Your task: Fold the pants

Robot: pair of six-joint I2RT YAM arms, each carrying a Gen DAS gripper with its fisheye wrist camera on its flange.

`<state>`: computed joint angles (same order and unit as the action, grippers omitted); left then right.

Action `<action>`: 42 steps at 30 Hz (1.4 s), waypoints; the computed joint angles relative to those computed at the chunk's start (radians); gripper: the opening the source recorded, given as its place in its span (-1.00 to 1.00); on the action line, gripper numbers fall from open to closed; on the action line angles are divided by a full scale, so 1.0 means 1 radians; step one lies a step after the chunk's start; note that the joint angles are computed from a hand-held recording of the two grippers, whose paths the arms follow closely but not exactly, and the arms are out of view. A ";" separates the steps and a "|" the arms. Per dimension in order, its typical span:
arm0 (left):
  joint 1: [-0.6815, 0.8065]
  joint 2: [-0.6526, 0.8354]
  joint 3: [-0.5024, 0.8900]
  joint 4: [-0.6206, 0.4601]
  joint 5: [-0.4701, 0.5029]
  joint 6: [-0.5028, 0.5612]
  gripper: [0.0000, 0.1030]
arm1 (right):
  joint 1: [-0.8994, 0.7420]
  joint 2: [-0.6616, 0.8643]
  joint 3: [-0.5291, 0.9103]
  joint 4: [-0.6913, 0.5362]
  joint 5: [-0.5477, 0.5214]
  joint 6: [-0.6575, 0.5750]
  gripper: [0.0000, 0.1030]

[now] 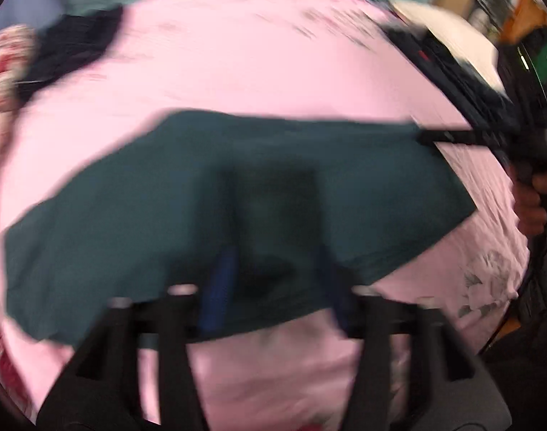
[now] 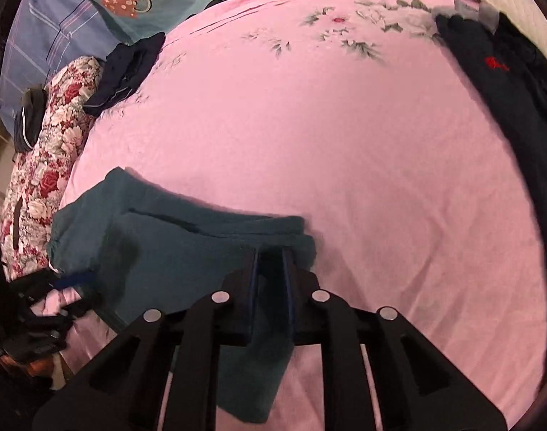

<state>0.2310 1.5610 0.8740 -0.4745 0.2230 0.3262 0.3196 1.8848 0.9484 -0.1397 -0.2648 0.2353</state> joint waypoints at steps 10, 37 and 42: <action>0.579 0.136 0.218 -0.056 -0.059 0.036 0.75 | 0.301 -0.064 0.047 0.028 0.094 0.063 -0.18; 0.608 0.707 0.817 -0.358 0.180 0.247 -0.20 | 0.515 0.037 0.198 -0.164 0.226 0.245 -0.15; 0.588 0.760 0.930 -0.468 0.152 0.213 -0.35 | 0.506 0.032 0.188 -0.158 0.235 0.274 -0.15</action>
<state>0.8186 2.3214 1.8039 -0.9425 0.3746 0.5390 0.8254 1.9163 1.1361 -0.2979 -0.0298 0.5094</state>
